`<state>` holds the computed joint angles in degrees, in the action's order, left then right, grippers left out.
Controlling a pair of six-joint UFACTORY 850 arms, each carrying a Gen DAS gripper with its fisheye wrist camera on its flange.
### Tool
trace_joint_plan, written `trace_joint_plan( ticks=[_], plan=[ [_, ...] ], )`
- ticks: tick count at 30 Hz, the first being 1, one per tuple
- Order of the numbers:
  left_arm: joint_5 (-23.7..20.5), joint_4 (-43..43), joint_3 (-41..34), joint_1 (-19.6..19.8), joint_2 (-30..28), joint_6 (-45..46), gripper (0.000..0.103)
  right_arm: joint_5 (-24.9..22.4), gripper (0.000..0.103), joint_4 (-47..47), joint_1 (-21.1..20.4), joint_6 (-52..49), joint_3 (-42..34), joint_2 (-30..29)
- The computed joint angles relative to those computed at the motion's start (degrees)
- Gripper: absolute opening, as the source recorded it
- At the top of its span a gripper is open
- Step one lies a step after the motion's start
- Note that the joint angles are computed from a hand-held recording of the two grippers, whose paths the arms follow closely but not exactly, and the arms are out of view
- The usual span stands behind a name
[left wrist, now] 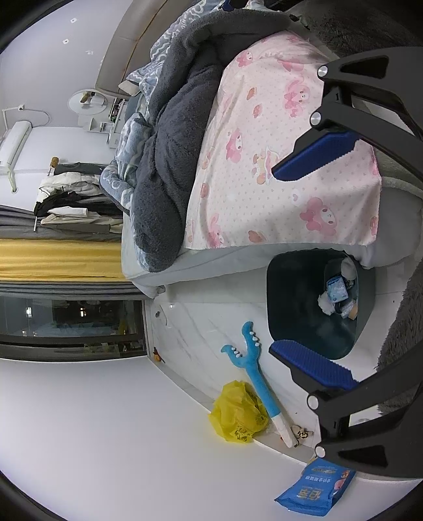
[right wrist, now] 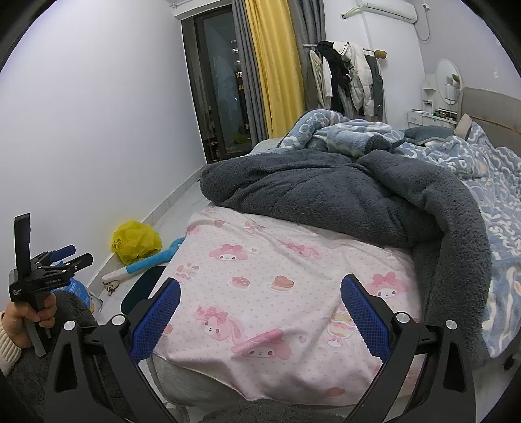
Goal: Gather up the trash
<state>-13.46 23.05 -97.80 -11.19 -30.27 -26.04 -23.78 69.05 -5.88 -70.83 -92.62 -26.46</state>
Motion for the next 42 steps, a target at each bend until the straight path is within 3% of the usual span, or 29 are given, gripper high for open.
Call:
trace_joint_plan(
  ticks=[42],
  plan=[
    [-0.4, -0.9, -0.5, 0.0, -0.2, 0.9, 0.100, 0.0, 0.100, -3.1, 0.5, 2.6, -1.0, -0.5]
  ],
)
